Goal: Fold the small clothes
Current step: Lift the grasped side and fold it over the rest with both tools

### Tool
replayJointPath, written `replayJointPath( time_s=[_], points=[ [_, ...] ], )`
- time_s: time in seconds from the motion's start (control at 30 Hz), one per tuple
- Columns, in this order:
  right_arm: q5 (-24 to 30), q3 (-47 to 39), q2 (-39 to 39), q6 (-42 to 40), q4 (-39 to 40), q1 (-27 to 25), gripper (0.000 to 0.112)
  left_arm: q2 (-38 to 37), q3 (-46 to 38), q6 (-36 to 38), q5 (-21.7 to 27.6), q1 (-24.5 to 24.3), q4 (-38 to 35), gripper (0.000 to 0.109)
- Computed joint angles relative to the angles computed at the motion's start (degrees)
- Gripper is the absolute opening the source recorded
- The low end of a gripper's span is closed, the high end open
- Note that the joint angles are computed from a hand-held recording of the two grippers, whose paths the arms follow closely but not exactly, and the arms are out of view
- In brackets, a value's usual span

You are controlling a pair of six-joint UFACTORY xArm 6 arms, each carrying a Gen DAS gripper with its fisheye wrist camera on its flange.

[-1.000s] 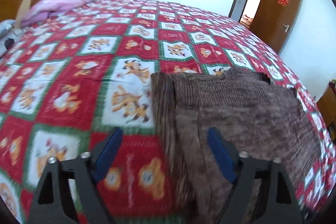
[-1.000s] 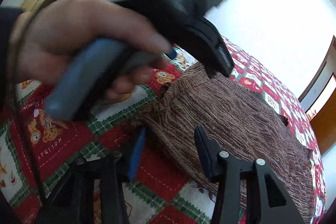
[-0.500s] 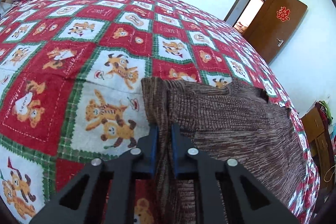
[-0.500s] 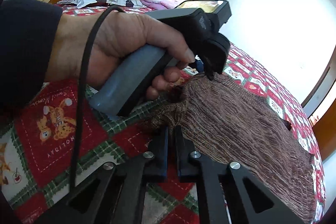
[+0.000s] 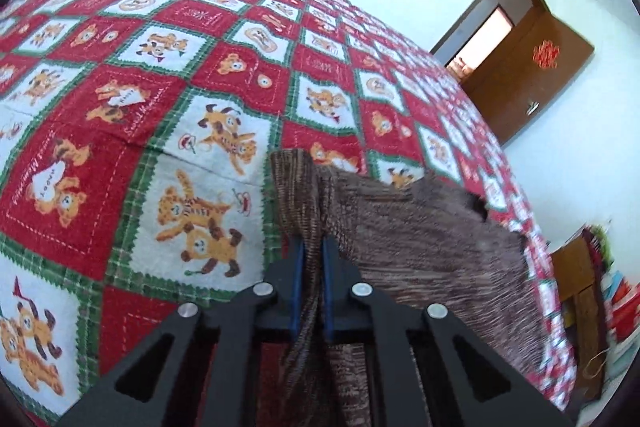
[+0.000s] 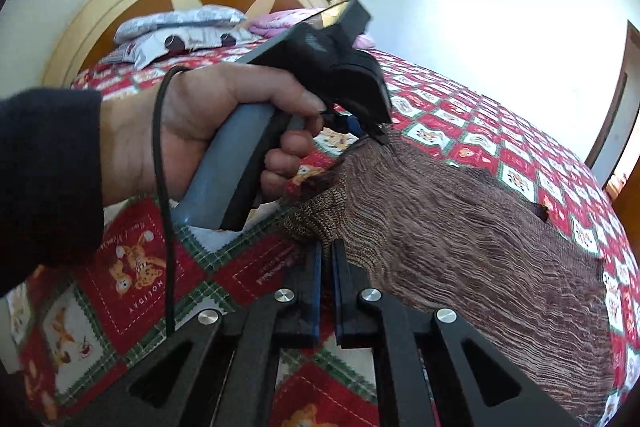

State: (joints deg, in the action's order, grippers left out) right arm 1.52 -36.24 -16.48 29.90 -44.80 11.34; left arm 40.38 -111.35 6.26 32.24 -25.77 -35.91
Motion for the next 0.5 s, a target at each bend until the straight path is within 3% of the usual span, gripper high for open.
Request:
replayJointPath(
  time_s=[0.17, 0.33, 0.5],
  points=[
    [-0.7, 1.7, -1.6, -5.8, 8.2, -0.1, 0.004, -0.4, -1.0, -0.4, -0.2, -0.6, -2.4, 0.009],
    [-1.1, 4.7, -4.4, -16.9, 22.5, 0.3, 0.004, -0.1, -2.7, -0.3, -0.3, -1.7, -3.5, 0.009],
    [-0.1, 6.4, -7.1, -34.5, 44.1, 1.5, 0.003, 0.7, -5.6, -0.7, 0.6, -3.2, -2.7, 0.009]
  ],
)
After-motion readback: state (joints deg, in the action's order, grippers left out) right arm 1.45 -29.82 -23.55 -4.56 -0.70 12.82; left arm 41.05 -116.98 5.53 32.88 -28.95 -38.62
